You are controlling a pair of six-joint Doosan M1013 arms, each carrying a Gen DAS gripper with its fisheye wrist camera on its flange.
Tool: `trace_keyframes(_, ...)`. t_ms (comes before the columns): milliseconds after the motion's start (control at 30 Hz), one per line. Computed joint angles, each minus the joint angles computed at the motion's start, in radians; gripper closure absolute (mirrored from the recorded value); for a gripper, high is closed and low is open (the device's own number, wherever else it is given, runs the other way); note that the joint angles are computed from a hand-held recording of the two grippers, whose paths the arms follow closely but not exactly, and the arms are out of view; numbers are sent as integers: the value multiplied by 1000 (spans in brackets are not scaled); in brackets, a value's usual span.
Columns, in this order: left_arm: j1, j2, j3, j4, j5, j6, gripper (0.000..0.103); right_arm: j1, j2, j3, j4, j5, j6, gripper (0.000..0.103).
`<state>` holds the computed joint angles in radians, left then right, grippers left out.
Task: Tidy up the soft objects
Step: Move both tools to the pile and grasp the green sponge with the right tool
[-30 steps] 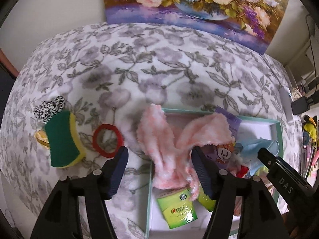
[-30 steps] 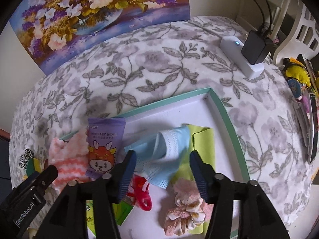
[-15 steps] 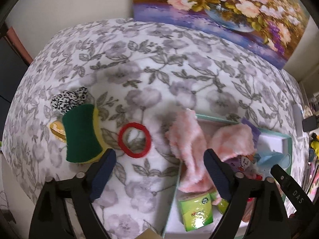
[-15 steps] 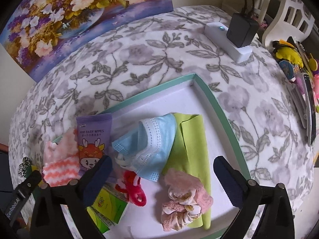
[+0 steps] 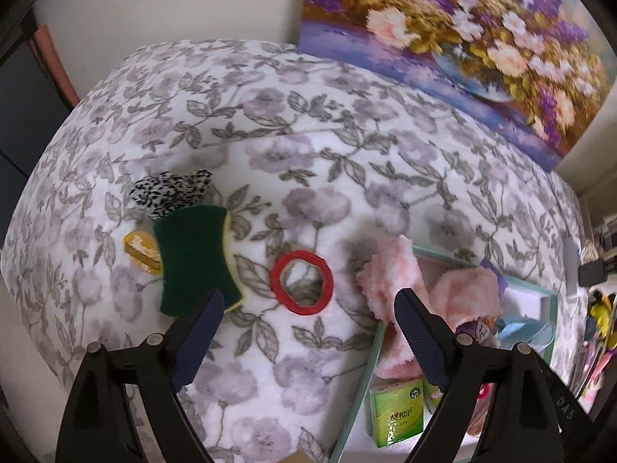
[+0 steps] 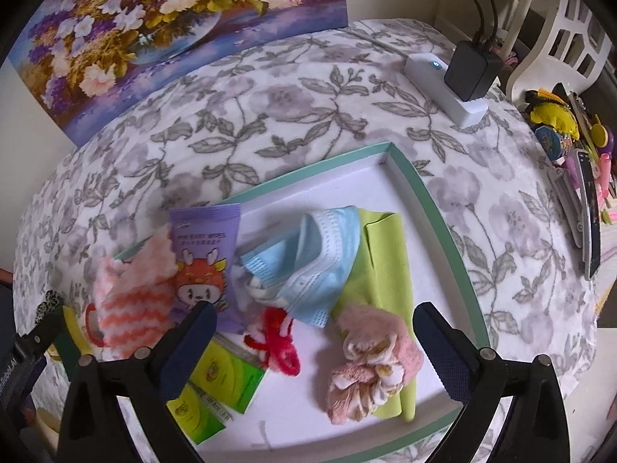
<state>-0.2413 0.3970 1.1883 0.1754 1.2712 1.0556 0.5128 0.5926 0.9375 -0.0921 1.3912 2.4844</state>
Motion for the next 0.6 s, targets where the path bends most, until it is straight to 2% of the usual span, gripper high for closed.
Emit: trace_keyframes(600,53,-34,30,0,16,-45,13,38,6,-48,-11,29,-10,0)
